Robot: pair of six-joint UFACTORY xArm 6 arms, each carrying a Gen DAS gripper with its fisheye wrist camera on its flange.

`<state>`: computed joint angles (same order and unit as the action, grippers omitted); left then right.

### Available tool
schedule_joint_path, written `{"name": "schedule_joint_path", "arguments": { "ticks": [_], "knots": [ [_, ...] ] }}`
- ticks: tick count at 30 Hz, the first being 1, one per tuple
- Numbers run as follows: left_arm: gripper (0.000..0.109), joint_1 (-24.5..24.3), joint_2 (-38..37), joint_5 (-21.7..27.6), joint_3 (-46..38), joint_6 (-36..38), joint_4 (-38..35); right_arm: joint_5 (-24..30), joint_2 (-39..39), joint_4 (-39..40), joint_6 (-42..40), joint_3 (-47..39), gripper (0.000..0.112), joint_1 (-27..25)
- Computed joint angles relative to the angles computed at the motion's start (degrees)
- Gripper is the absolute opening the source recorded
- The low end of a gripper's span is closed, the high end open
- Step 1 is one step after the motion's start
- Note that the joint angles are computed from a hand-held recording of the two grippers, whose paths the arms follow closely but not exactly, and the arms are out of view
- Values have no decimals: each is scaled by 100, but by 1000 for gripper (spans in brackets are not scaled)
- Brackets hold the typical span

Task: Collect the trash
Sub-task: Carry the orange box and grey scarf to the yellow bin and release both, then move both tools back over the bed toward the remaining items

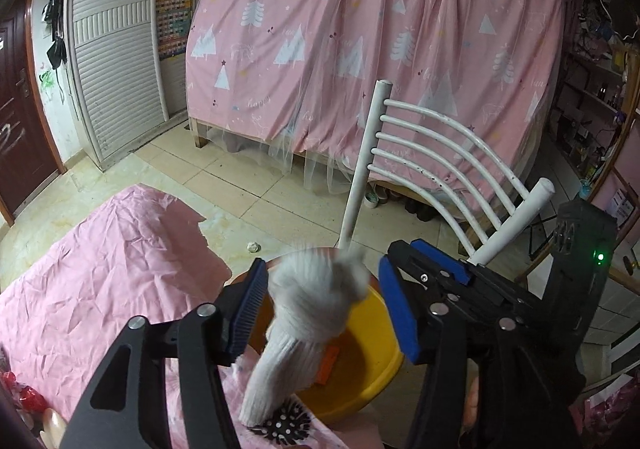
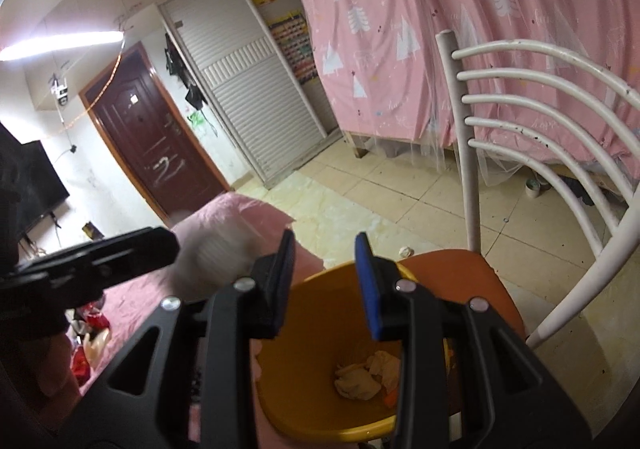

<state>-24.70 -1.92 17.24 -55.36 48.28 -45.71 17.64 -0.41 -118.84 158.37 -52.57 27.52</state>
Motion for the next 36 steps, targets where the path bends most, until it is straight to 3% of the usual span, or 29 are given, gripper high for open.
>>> {"name": "schedule_joint_path", "arguments": {
  "ticks": [13, 16, 24, 28, 36],
  "knots": [
    [54, 266, -487, 24, 328, 315, -286, -126, 193, 116, -419, -342, 30, 225],
    [54, 430, -632, 69, 404, 470, -433, -210, 333, 261, -673, -523, 44, 307],
    [54, 1053, -1084, 138, 678, 702, -693, -470, 858, 1086, -1954, -1207, 48, 599],
    [63, 1441, -1350, 24, 885, 823, -736, -615, 1162, 1492, -2557, -1602, 51, 744],
    [70, 2201, -1777, 51, 1114, 1095, -918, -782, 1740, 2809, -4333, -2348, 54, 1125]
  ]
}}
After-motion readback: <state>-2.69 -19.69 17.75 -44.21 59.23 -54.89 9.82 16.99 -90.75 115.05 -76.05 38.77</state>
